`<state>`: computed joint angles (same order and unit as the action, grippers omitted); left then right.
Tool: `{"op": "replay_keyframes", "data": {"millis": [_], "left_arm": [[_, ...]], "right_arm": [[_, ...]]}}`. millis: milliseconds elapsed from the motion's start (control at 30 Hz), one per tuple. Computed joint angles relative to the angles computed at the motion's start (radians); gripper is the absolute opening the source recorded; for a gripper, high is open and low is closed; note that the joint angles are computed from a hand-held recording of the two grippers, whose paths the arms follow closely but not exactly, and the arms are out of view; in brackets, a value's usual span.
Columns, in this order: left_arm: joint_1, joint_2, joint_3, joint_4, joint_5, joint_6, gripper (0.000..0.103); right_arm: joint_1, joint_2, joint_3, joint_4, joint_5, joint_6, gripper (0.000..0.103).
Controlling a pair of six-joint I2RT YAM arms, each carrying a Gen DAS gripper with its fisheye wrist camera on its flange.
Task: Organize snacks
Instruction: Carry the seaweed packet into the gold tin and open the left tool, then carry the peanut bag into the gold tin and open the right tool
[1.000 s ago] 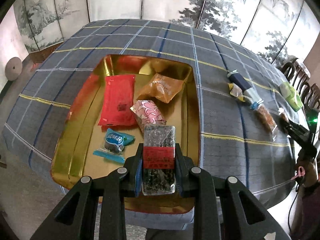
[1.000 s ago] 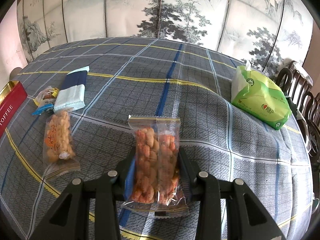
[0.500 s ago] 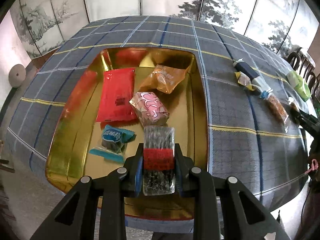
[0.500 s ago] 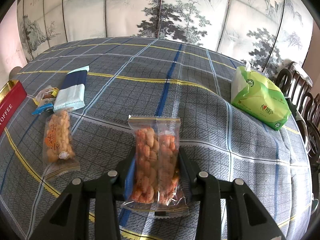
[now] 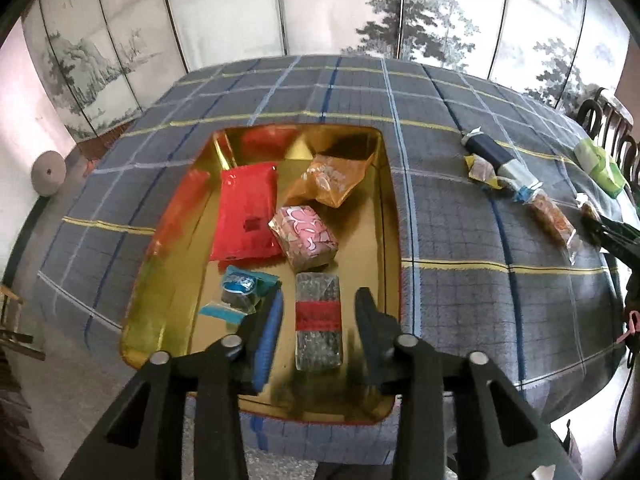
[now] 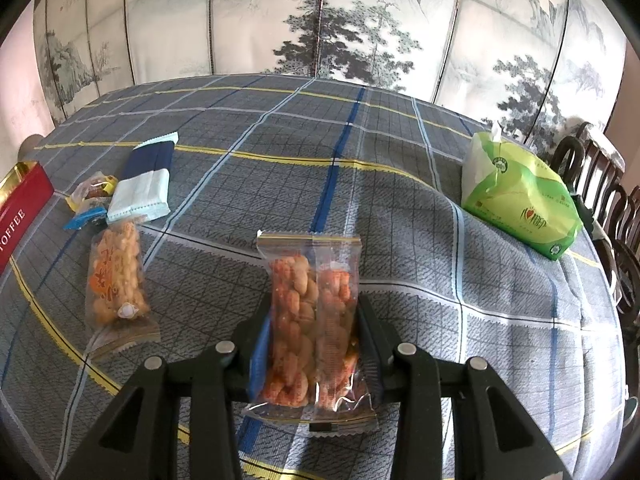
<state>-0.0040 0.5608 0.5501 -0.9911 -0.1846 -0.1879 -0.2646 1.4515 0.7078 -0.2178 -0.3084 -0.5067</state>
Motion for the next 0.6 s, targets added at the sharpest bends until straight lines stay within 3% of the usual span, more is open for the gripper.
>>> {"op": "replay_keyframes", "data": {"millis": [167, 433, 600], "left_arm": [[-0.17, -0.05, 0.048, -0.098, -0.134, -0.115, 0.042], [-0.41, -0.066, 0.089, -0.231, -0.258, -0.327, 0.044], [-0.588, -0.073, 0.105, -0.339, -0.366, -0.512, 0.053]], "right_arm": [[0.016, -0.001, 0.021, -0.039, 0.031, 0.009, 0.039], [-0.01, -0.107, -0.044, -0.102, -0.002, 0.0, 0.039], [-0.072, -0.193, -0.077, -0.173, -0.059, -0.007, 0.039]]}}
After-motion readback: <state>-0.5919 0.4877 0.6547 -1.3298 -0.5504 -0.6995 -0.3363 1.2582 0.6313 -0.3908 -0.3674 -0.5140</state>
